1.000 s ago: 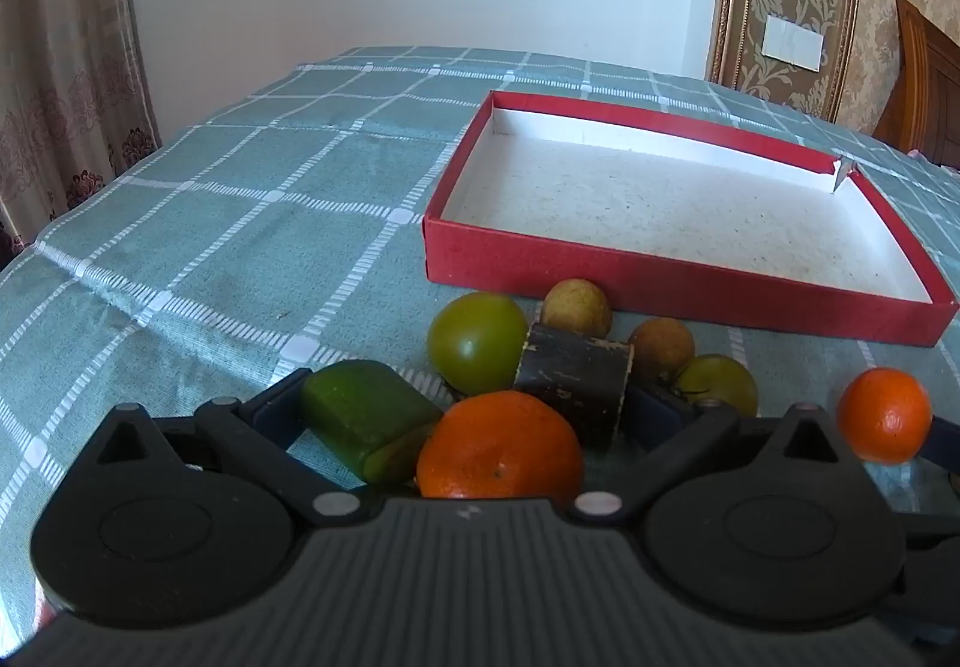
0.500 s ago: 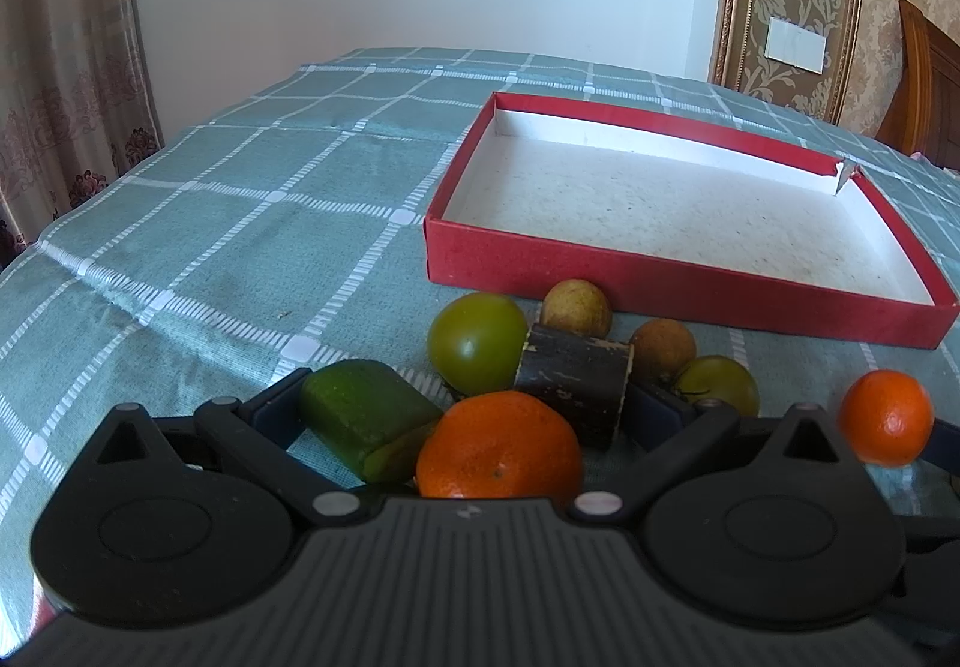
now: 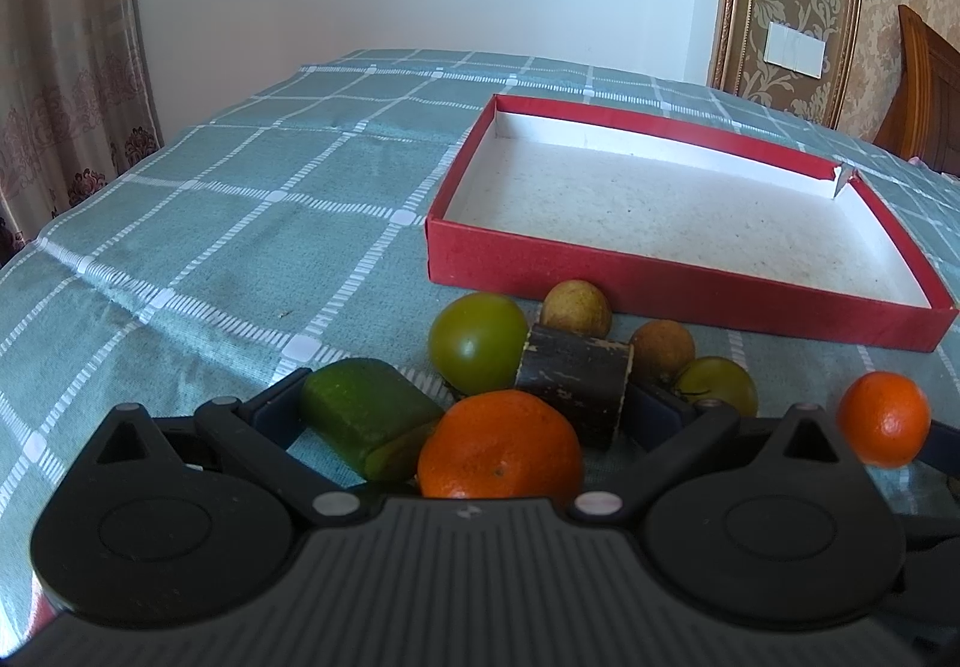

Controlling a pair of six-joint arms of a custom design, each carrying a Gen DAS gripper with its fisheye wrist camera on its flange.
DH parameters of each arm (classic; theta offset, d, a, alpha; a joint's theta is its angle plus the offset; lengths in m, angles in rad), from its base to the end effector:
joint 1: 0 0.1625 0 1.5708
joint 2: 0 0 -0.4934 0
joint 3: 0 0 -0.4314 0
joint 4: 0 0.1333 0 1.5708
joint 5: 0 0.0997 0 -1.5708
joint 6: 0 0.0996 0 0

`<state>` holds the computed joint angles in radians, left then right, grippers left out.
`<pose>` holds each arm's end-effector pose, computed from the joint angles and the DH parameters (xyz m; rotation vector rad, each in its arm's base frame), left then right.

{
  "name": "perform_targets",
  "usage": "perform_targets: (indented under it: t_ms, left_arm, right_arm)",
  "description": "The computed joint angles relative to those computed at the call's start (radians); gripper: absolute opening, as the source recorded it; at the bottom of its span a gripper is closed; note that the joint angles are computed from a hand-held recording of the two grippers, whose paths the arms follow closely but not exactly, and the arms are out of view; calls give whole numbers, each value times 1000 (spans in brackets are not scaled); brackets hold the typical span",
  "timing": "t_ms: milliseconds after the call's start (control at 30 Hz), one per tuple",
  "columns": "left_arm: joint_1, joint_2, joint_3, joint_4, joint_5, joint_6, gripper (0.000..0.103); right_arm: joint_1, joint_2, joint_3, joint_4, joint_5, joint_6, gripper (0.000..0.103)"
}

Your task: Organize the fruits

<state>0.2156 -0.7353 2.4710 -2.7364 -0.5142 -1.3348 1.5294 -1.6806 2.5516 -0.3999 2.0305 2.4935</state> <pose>-0.2974 -0.2904 -0.0271 0.3900 2.1482 -1.0829 0.0784 -0.2615 0.1936 0.3473 -2.1394 1.0679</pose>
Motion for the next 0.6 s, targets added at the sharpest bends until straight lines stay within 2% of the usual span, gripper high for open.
perform_targets:
  t_ms: [600]
  left_arm:
    - [-4, 1, 6, -14, 2, -2, 103]
  right_arm:
    - [-2, -4, -2, 8, -3, 1, 103]
